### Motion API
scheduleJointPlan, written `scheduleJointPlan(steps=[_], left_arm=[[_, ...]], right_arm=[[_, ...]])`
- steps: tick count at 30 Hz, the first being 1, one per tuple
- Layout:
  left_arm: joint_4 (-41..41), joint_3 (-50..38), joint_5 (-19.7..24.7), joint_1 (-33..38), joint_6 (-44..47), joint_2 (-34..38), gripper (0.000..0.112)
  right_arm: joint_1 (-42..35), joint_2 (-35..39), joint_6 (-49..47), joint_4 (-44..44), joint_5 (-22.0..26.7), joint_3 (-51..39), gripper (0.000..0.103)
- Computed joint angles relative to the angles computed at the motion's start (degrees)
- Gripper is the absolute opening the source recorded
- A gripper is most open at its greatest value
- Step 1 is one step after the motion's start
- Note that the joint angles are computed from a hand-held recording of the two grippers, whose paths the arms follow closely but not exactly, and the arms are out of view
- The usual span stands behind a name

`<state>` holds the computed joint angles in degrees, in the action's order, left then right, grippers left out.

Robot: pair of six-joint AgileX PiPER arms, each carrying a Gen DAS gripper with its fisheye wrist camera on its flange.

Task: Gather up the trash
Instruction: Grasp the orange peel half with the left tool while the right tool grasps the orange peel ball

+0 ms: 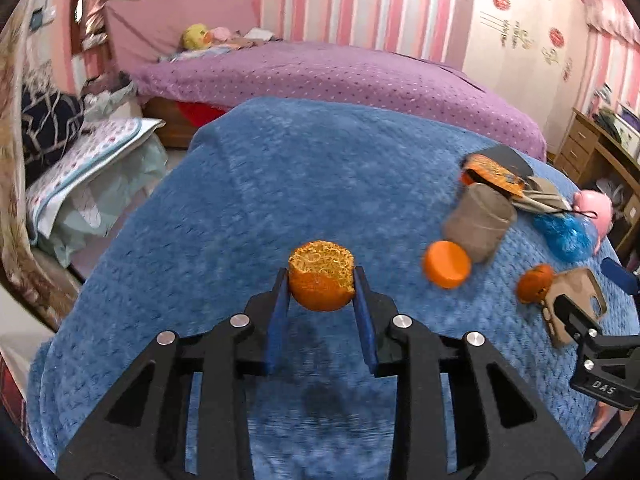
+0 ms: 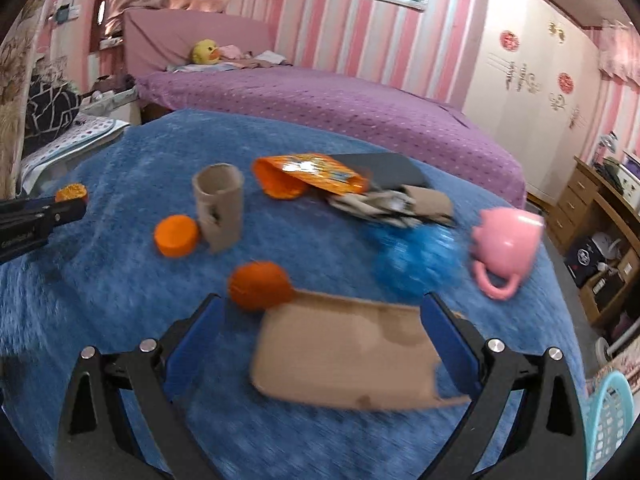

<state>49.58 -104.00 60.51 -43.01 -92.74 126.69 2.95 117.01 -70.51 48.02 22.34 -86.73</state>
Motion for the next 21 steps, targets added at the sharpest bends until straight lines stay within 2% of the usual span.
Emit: scheduleJointPlan(steps=[2,4,6,7,10,12,15,21], left_arm=[[0.0,2.0,0.1,0.2,-1.2,-0.9,0.03],[-0.3,3.5,0.2,0.6,-1.8,-1.4,0.03],[-0.6,5.0,-0.7,1.2,-2.5,-2.2,0.03],[-0.6,5.8,-1.1,1.4,-3.2,-2.6,0.03],[-0.7,6.3,-1.5,1.5,-4.0,-2.9,0.03],[-0.6,5.4,-1.1,1.3,-3.5,-2.5,0.03],[-0.3,3.4,-0.3,0.7,-2.4,-1.5,0.03],[-0.1,-1.5,1.4,-0.3,-0.6,0.7,0.03]], right_arm=[[1.5,1.8,5.2,-4.4,1.1,-2.4,0.095],[2.9,3.5,10.9,-11.1,1.5,-4.7,0.089],[4.0,5.4,16.4,-17.5,2.9,-7.6,0.066],[4.1,6.4,17.8,-18.7,4.6,-9.2,0.062],[3.5,6.5,15.8,-16.8,5.4,-9.6,0.051],[3.2,6.4,14.6,-15.8,5.8,-9.9,0.036],[2.0,5.8,10.3,-11.2,6.3,-9.3,0.03],[-1.2,2.1,-0.1,-0.7,5.6,-5.4,0.029]])
